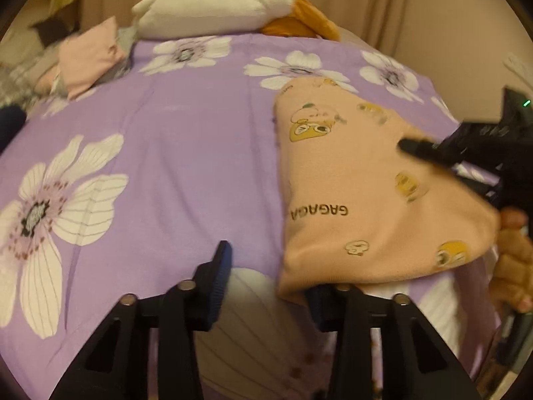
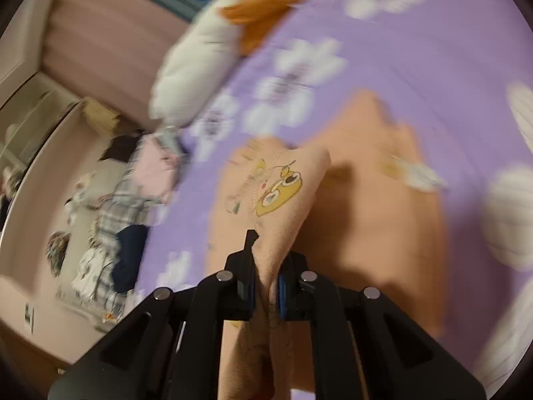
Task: Fold small clothes
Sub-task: 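Fold the held side over the shirt body with the right tool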
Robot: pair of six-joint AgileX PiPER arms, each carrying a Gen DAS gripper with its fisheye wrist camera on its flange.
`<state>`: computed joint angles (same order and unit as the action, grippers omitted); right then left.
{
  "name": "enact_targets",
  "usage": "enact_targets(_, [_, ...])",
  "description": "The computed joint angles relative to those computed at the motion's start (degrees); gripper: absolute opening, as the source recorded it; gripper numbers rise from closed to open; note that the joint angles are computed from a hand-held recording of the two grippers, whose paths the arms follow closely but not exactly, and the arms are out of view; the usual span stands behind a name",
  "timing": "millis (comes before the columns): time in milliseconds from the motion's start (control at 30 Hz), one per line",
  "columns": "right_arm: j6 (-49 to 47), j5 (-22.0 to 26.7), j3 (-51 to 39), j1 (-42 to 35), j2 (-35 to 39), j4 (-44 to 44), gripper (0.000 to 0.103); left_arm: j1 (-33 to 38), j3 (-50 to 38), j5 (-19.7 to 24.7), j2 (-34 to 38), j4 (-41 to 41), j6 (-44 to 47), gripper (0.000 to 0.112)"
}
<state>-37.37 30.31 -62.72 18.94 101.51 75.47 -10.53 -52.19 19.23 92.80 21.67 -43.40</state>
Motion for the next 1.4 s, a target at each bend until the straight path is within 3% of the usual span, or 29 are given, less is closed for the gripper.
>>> enact_targets(133, [-16.0, 8.0, 7.3, -8.7, -0.4, 15.1, 0.01, -2.4, -3.3, 4.9, 0.4, -2.1, 3.2, 0.039])
enact_targets(233, [-17.5, 8.8, 7.7, -10.7, -4.5, 14.2, 0.01, -0.2, -5.8, 6.0, 2.0, -12.7, 10.9, 0.039])
enact_targets(267, [-19.5, 6.8, 8.2, -10.9, -6.7, 14.2, 0.01, -0.1, -5.9, 5.6, 2.3, -14.3, 11.4, 0.039])
enact_targets(367, [-16.7, -2.5, 7.2, -7.6, -7.0, 9.5, 0.01, -2.9, -4.6, 5.8, 2.0, -5.5, 0.8, 0.039])
enact_targets(400, [-13.2, -1.9, 5.6, -7.8, -4.1, 7.7, 0.01, -4.0, -4.9, 6.5, 2.0, -2.7, -2.3, 0.039])
enact_targets(467, [-12.9, 6.0, 4.7, -11.6, 1.6, 10.1, 0.01, -5.5, -6.0, 7.7, 2.3, -1.7, -2.8, 0.036])
enact_targets(567, [-17.3, 12.4, 5.5, -15.6, 1.3, 15.1, 0.009, -3.7, -8.3, 8.3, 2.6, -12.3, 8.6, 0.03])
enact_targets(700, [-23.0, 12.8, 7.9, -18.1, -4.3, 18.4, 0.006, -1.2, -8.2, 7.5, 1.4, -30.3, 22.9, 0.03])
enact_targets(800, [-22.8, 9.9, 8.5, -18.4, -4.2, 16.4, 0.007, -2.9, -7.1, 7.0, 2.6, -23.5, 18.5, 0.03])
enact_targets(867, [-15.4, 6.6, 6.6, -17.1, -1.2, 9.2, 0.01, -4.1, -2.9, 4.1, -0.1, -21.1, 17.7, 0.03])
enact_targets(900, [-13.1, 5.5, 6.9, -16.1, -0.3, 8.1, 0.01, -4.0, -2.9, 5.0, -0.6, -22.8, 20.0, 0.03])
enact_targets(967, [-15.1, 8.3, 7.4, -17.5, -0.1, 11.2, 0.01, -1.7, -3.0, 10.5, -4.0, -32.2, 30.2, 0.03])
enact_targets(1000, [-17.0, 9.3, 8.0, -18.0, -1.8, 12.2, 0.01, -0.5, -2.1, 10.7, -6.9, -35.7, 33.6, 0.03])
enact_targets(1067, [-19.6, 8.0, 9.6, -17.2, -7.3, 12.3, 0.01, 0.3, 1.0, 5.5, -12.9, -36.0, 33.5, 0.03])
enact_targets(1133, [-19.4, 6.2, 10.9, -15.0, -12.4, 10.6, 0.01, -0.5, 3.4, -1.2, -15.7, -27.1, 26.0, 0.03])
enact_targets(1200, [-21.5, 9.2, 12.1, -14.0, -13.0, 12.4, 0.01, -0.7, 1.8, -2.7, -12.4, -22.9, 24.0, 0.03])
enact_targets(1267, [-20.3, 10.5, 12.4, -12.8, -10.4, 9.5, 0.008, -0.3, -2.4, 2.7, -3.9, -27.8, 28.5, 0.03])
enact_targets(1300, [-16.2, 7.7, 12.4, -11.3, -8.8, 5.1, 0.006, 0.6, -1.9, 3.1, -1.4, -33.5, 33.8, 0.03])
enact_targets(1333, [-13.8, 5.7, 12.5, -10.3, -6.3, 2.2, 0.0, 1.2, 0.5, 1.2, -1.2, -38.0, 37.9, 0.032])
enact_targets(1400, [-14.9, 8.4, 14.1, -12.6, -5.5, 3.2, 0.0, 1.7, 7.3, -5.1, -5.2, -47.1, 47.4, 0.032])
